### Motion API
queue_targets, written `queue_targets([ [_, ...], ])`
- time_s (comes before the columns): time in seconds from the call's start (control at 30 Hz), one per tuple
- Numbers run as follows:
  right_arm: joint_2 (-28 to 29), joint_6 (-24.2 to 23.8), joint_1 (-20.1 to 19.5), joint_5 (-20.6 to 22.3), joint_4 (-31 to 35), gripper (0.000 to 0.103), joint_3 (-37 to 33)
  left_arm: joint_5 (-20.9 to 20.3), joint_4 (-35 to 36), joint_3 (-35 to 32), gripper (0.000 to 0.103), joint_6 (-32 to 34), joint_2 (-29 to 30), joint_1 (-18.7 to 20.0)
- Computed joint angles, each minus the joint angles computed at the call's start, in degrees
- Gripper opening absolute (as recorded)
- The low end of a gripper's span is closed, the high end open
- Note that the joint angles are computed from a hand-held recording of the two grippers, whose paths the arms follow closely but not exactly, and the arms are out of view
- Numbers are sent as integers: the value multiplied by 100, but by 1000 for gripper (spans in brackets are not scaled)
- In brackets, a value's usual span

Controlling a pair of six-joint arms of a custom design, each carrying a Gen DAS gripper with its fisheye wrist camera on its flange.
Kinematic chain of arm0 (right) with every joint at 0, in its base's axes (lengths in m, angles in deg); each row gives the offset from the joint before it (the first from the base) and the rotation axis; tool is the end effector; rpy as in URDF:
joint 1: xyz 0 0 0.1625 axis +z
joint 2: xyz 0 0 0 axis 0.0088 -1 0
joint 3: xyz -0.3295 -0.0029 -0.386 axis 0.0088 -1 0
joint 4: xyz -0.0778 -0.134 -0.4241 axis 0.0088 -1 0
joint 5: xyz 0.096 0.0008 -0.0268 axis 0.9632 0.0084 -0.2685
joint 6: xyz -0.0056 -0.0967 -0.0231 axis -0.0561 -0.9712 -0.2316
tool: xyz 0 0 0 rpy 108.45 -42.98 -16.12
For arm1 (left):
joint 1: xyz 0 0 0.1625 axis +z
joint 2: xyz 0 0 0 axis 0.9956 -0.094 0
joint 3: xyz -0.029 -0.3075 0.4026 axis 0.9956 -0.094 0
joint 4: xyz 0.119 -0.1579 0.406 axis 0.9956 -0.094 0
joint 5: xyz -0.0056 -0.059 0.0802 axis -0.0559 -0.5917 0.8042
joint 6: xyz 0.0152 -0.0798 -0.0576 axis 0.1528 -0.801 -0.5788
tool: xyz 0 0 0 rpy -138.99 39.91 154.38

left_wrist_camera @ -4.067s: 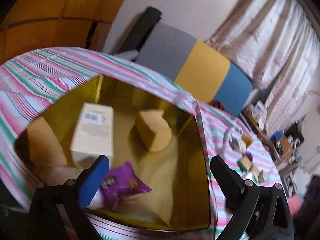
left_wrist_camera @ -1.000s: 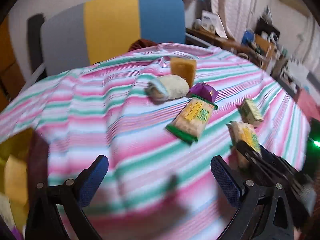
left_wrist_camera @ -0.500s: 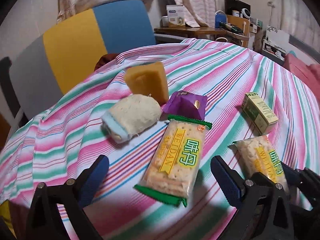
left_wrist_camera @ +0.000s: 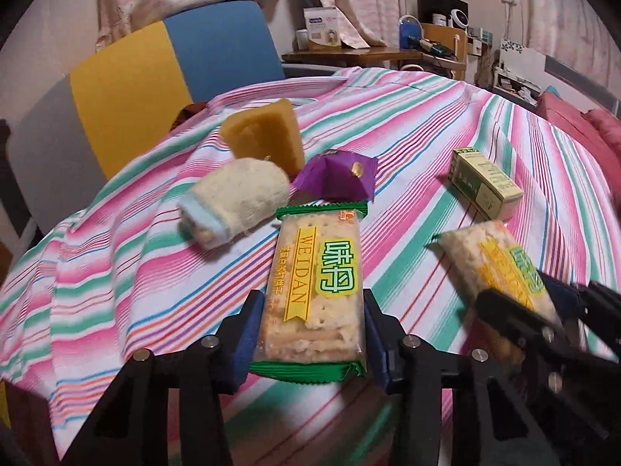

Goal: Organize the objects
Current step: 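Grasp a WEIDAN cracker packet with the right tool while the left tool grasps another, then carry both WEIDAN packets over the gold tray and open both tools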

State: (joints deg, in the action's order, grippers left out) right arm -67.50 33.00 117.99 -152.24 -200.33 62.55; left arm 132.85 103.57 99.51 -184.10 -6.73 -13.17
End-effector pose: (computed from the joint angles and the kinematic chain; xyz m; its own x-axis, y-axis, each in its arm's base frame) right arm 0.3938 -0.6017 -0.0814 -0.8380 0.1528 0.5239 -0.3101 0.6566 -0.6875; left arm -0.0209 -0.6559 0.3069 -0.5447 0.4231 -0.7241 0.7522 0.6281 -0.1989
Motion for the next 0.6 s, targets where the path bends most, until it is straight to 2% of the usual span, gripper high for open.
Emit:
queue_targets([
  [0.2, 29, -38, 25, -105, 50, 43, -52, -176, -626, 669, 47, 59, -524, 1],
  [0.6, 90, -88, 93, -405, 166, 43, -161, 125, -595, 1143, 47, -570, -1042, 103],
])
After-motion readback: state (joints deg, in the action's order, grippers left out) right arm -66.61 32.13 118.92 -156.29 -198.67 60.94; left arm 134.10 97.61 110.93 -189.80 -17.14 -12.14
